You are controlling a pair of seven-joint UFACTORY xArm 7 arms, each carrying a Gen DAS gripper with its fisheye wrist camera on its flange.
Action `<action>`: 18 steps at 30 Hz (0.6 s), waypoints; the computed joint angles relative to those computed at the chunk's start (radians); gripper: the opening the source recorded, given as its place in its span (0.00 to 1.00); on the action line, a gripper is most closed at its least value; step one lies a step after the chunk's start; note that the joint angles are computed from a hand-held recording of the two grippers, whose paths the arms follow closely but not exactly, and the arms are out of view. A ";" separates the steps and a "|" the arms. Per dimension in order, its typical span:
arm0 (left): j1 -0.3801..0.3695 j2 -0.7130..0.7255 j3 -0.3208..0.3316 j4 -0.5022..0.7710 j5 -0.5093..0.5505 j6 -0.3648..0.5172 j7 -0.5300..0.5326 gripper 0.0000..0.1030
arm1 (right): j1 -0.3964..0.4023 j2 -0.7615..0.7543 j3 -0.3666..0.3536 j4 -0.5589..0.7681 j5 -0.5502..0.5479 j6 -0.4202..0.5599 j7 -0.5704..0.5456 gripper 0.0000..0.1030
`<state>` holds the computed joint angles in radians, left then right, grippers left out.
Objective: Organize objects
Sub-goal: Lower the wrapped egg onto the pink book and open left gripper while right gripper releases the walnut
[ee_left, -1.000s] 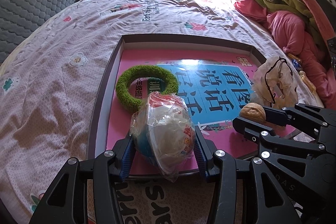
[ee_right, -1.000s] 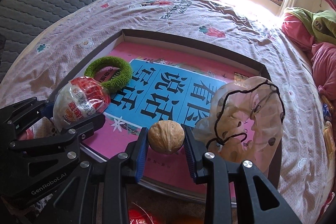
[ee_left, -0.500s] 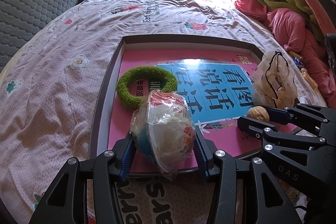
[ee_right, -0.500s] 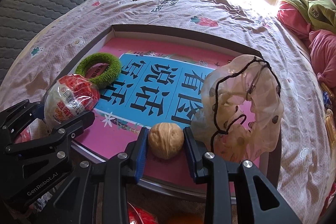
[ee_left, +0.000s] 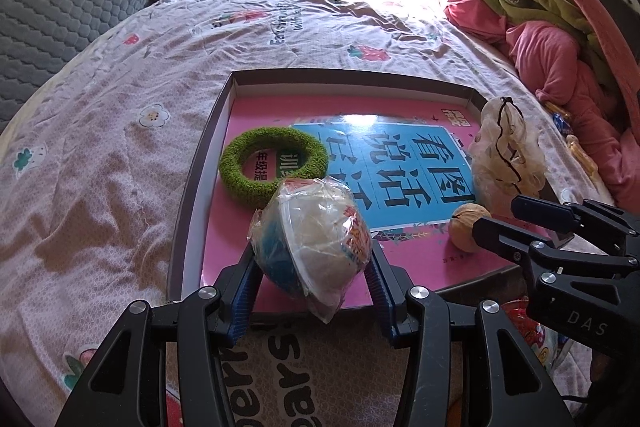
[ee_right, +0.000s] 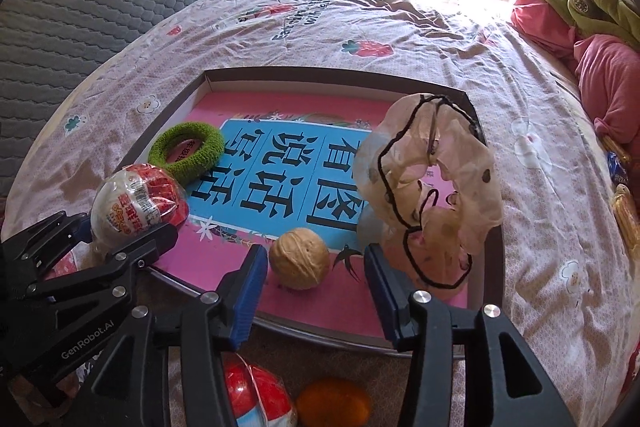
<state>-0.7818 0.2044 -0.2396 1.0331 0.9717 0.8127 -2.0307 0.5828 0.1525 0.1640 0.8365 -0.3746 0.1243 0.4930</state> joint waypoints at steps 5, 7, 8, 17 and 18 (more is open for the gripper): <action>-0.007 -0.013 -0.007 0.000 -0.008 0.025 -0.004 0.50 | -0.023 -0.039 0.017 -0.038 0.042 -0.021 -0.025 0.49; -0.008 -0.023 -0.010 -0.004 -0.009 0.036 -0.010 0.50 | -0.031 -0.053 0.024 -0.051 0.055 -0.029 -0.034 0.49; -0.007 -0.027 -0.013 -0.005 -0.009 0.043 -0.010 0.50 | -0.031 -0.060 0.020 -0.056 0.048 -0.031 -0.025 0.49; -0.001 -0.052 -0.031 -0.013 -0.014 0.062 -0.016 0.50 | -0.055 -0.105 0.042 -0.095 0.057 -0.045 -0.025 0.50; -0.002 -0.055 -0.034 -0.014 -0.015 0.066 -0.017 0.50 | -0.058 -0.111 0.046 -0.098 0.061 -0.046 -0.028 0.50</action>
